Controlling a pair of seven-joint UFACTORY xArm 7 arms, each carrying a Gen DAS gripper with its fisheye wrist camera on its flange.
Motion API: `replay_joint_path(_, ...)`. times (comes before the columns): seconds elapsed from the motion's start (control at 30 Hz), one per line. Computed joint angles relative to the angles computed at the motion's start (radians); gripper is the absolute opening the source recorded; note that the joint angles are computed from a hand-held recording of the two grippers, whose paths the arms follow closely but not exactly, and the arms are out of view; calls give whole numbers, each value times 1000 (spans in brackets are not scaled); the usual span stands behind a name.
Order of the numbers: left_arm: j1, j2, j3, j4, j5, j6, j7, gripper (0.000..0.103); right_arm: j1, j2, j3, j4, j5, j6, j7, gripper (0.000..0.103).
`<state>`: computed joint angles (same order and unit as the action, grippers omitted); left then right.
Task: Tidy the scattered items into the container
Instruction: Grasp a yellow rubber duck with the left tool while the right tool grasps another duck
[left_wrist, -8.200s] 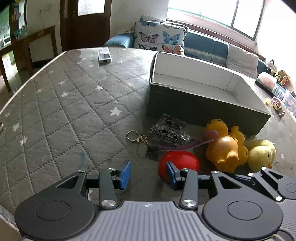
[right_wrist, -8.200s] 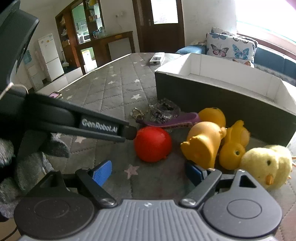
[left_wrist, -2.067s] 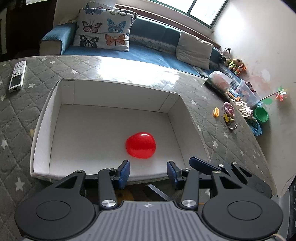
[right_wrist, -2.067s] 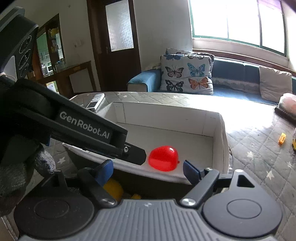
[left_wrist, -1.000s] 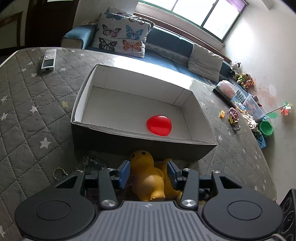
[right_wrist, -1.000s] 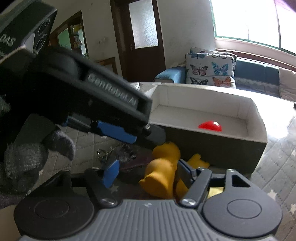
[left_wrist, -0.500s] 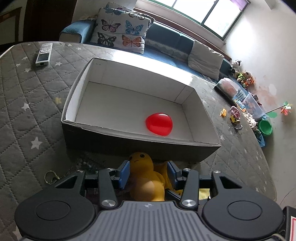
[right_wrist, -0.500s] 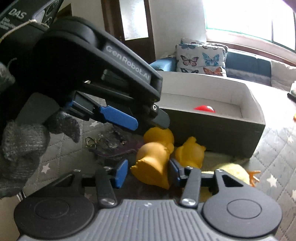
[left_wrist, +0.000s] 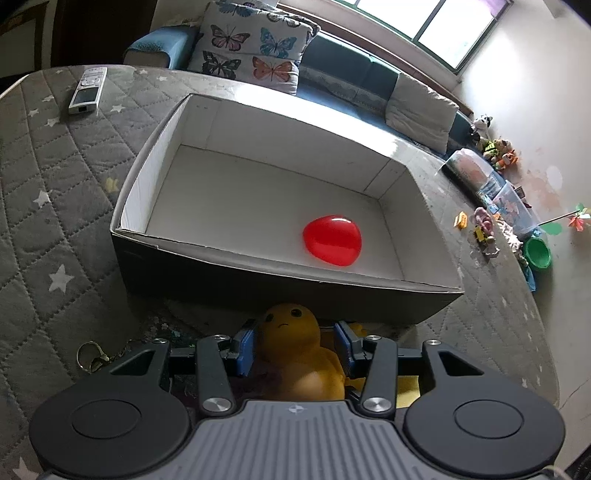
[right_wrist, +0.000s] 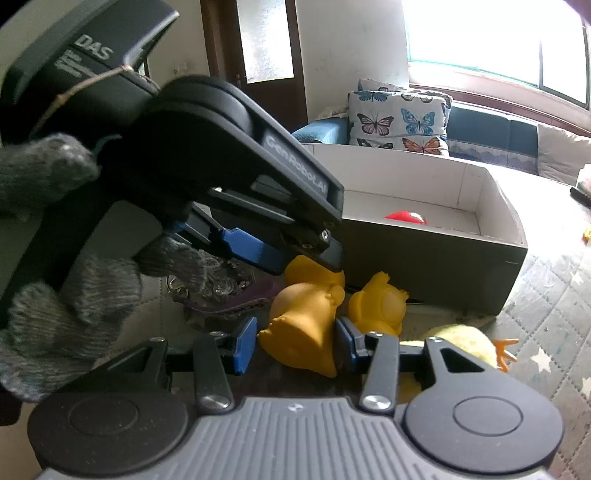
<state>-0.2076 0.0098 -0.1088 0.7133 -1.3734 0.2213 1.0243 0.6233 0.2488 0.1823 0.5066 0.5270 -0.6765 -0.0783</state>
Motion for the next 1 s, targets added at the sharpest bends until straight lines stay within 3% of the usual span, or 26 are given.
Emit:
replay_joint_path(0.43,31,66,-15,39,88,26,-82,47,31,16,0,11,56,-19,-38,47)
replay_joint_path(1.0,17,-8,-12,-5,-9,16,12,43,26,-46,25,-49,44,-56,-25,46)
